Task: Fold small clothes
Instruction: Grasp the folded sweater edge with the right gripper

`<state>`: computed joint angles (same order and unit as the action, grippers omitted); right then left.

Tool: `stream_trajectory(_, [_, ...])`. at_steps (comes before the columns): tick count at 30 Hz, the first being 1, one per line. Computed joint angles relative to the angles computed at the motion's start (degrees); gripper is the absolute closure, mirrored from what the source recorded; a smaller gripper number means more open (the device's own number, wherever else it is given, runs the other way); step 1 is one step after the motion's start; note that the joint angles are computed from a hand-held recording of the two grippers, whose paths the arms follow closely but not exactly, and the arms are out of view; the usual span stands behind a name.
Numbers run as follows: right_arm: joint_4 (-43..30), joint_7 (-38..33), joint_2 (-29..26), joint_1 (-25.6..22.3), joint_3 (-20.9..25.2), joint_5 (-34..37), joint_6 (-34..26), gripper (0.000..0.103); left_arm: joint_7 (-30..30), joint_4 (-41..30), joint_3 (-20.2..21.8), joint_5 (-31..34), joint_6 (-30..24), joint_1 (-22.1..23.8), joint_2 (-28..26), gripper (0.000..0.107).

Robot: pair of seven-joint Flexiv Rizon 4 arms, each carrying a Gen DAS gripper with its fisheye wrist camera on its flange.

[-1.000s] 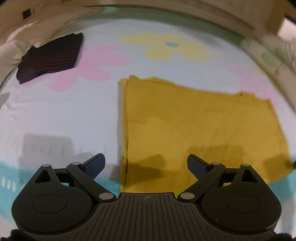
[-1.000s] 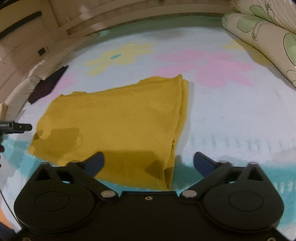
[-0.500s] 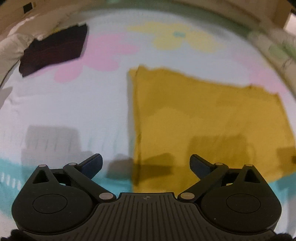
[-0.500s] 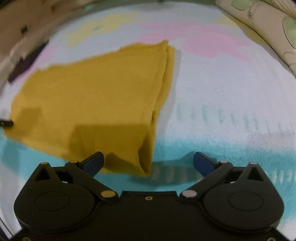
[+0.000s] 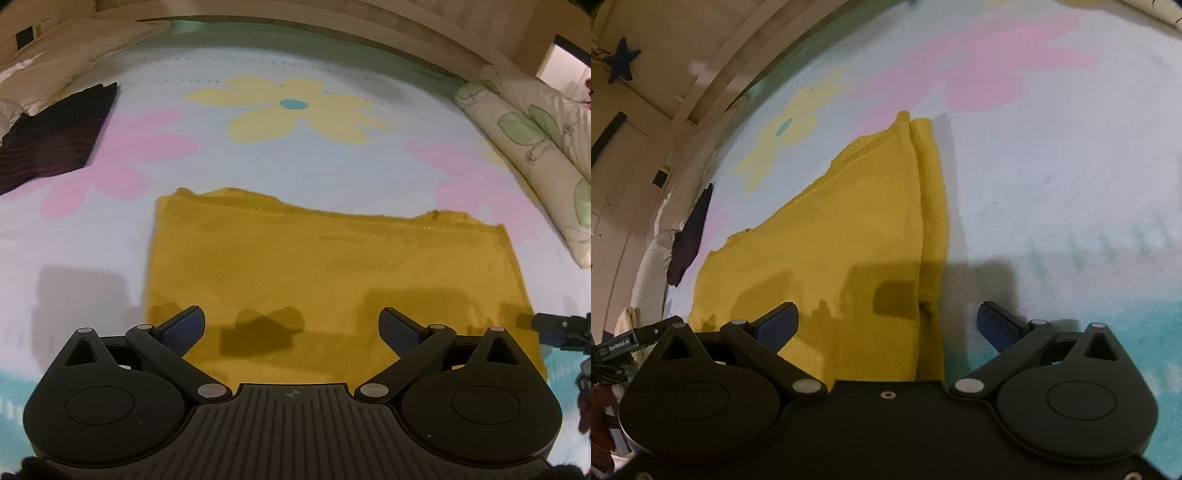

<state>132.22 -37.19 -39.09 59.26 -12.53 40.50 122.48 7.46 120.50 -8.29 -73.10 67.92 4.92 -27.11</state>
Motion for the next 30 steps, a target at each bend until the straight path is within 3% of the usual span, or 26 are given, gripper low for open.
stream_trajectory(4, [-0.7, 1.3, -1.5, -8.9, 8.3, -4.6, 7.9, 0.000, -4.2, -1.1, -1.0, 1.6, 3.2, -2.1, -2.2, 0.005])
stream_trajectory(9, [-2.0, -1.7, -2.5, -11.3, 10.4, -5.1, 9.3, 0.000, -2.0, -3.3, -5.1, -0.9, 10.8, -4.0, -5.6, 0.005])
stream_trajectory(12, [-1.7, -4.0, -2.9, -12.0, 11.3, -5.8, 10.5, 0.000, -3.8, -5.2, -6.7, 0.1, 14.5, -5.2, -7.7, 0.005])
stream_trajectory(14, [-1.5, -4.9, -3.3, -12.8, 12.3, -6.2, 11.8, 0.000, -6.9, -6.1, -6.6, 3.7, 16.5, -6.0, -9.3, 0.005])
stream_trajectory(17, [-1.9, -4.8, -3.4, -14.1, 13.7, -5.8, 12.5, 0.000, -14.7, -8.0, -2.3, 13.5, 17.1, -9.2, -12.3, 0.004])
stream_trajectory(19, [-1.9, -4.7, -3.5, -14.9, 14.5, -5.9, 13.0, 0.000, -12.2, -8.0, -5.8, 11.1, 19.7, -7.2, -13.1, 0.004])
stream_trajectory(20, [-1.9, -4.7, -3.7, -15.4, 14.9, -6.2, 13.4, 0.000, -13.7, -7.9, -6.6, 12.5, 19.9, -6.3, -13.1, 0.004])
stream_trajectory(24, [-1.8, -3.8, -4.2, -17.2, 16.5, -7.1, 15.2, 0.000, -18.1, -7.6, -3.7, 18.0, 16.9, -6.6, -12.0, 0.005])
stream_trajectory(30, [-1.7, -1.9, -5.4, -19.0, 18.4, -7.8, 18.4, 0.000, -14.5, -0.4, -9.2, 20.9, 15.7, 1.0, -7.4, 0.005])
